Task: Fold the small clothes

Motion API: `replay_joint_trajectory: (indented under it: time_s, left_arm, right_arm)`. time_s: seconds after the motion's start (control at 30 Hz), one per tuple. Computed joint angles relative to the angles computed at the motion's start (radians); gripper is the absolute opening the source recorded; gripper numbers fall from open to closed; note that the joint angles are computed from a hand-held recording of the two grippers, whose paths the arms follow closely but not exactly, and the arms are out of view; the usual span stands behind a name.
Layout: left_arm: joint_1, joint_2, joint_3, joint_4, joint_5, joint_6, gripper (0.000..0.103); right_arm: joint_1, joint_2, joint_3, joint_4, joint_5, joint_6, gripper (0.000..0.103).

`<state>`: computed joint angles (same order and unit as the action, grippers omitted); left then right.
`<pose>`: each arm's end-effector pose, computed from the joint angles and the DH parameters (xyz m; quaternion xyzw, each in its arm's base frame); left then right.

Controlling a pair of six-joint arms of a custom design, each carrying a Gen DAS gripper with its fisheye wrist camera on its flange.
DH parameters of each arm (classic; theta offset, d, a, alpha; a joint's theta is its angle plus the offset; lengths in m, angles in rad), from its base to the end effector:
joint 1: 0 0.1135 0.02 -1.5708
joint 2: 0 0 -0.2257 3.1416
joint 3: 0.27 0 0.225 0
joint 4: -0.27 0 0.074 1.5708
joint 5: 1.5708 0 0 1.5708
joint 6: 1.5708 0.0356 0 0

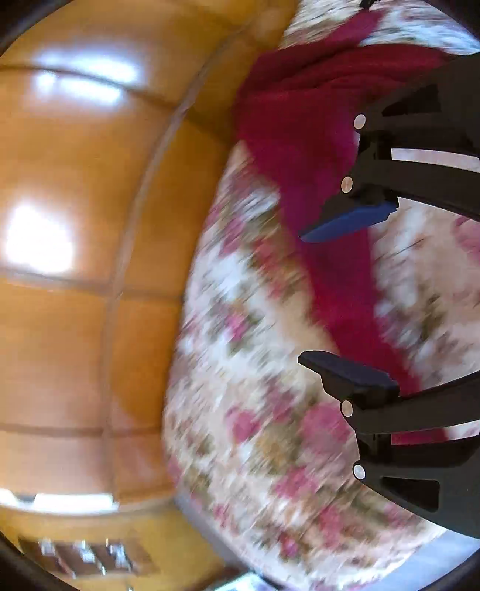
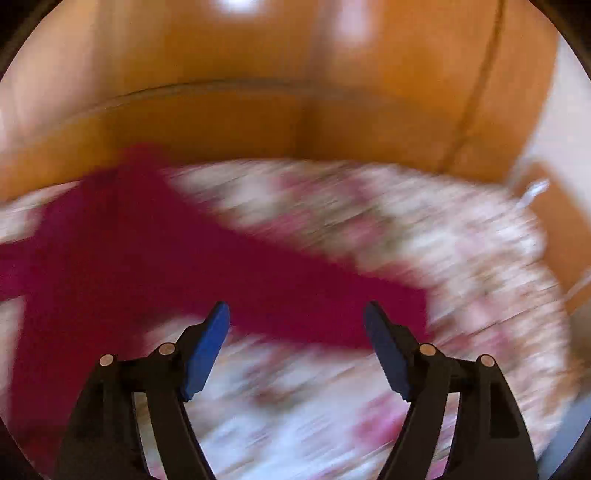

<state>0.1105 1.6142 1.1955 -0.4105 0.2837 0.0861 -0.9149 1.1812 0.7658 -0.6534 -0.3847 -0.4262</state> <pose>0.3245 0.0260 0.2259 0.0400 0.9232 -0.0959 0.3699 0.1377 -0.1570 0.1959 0.1840 0.9340 -0.0064 0.3061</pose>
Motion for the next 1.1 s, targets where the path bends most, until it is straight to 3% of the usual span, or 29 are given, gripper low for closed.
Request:
replay_joint_trajectory:
  time_s: [0.1, 0.2, 0.27, 0.33, 0.4, 0.57, 0.67, 0.8, 1.0, 1.03, 1.07, 1.1]
  left_arm:
    - [-0.029, -0.054, -0.123, -0.041, 0.091, 0.042, 0.059]
    - [-0.059, -0.124, -0.252, -0.064, 0.145, 0.067, 0.059]
    - [-0.065, -0.155, -0.309, -0.083, 0.191, 0.076, 0.059]
    - [-0.074, -0.190, -0.367, -0.110, 0.247, 0.083, 0.059]
    - [-0.082, -0.233, -0.416, -0.141, 0.297, 0.092, 0.059]
    - [-0.109, -0.307, -0.488, -0.209, 0.399, 0.134, 0.059]
    - [-0.160, -0.346, -0.533, -0.225, 0.447, 0.119, 0.059]
    - [-0.297, -0.372, -0.573, -0.186, 0.456, 0.030, 0.059]
    - [-0.501, -0.321, -0.600, -0.011, 0.381, -0.167, 0.063]
    - [-0.517, -0.327, -0.600, -0.004, 0.363, -0.177, 0.043]
    - [-0.538, -0.317, -0.583, -0.007, 0.339, -0.168, 0.013]
    - [-0.538, -0.307, -0.569, -0.012, 0.331, -0.164, 0.013]
  right_arm:
    - [0.040, -0.063, -0.121, -0.179, -0.129, -0.022, 0.063]
    - [0.088, -0.069, -0.219, -0.235, -0.224, 0.002, 0.055]
    - [0.167, -0.123, -0.299, -0.193, -0.247, 0.083, 0.043]
    - [0.215, -0.176, -0.330, -0.184, -0.236, 0.135, 0.019]
    - [0.190, -0.230, -0.302, -0.235, -0.251, 0.120, 0.011]
    - [-0.077, -0.376, -0.105, -0.415, -0.318, -0.042, 0.010]
    - [-0.158, -0.427, -0.039, -0.368, -0.241, -0.037, 0.010]
    - [-0.164, -0.454, -0.064, -0.233, -0.067, -0.030, 0.010]
    - [-0.235, -0.419, -0.104, -0.205, -0.071, -0.080, 0.010]
    - [-0.232, -0.431, -0.110, -0.214, -0.071, -0.078, 0.010]
    - [-0.231, -0.457, -0.112, -0.239, -0.078, -0.079, 0.010]
    - [-0.250, -0.468, -0.122, -0.247, -0.096, -0.097, 0.010]
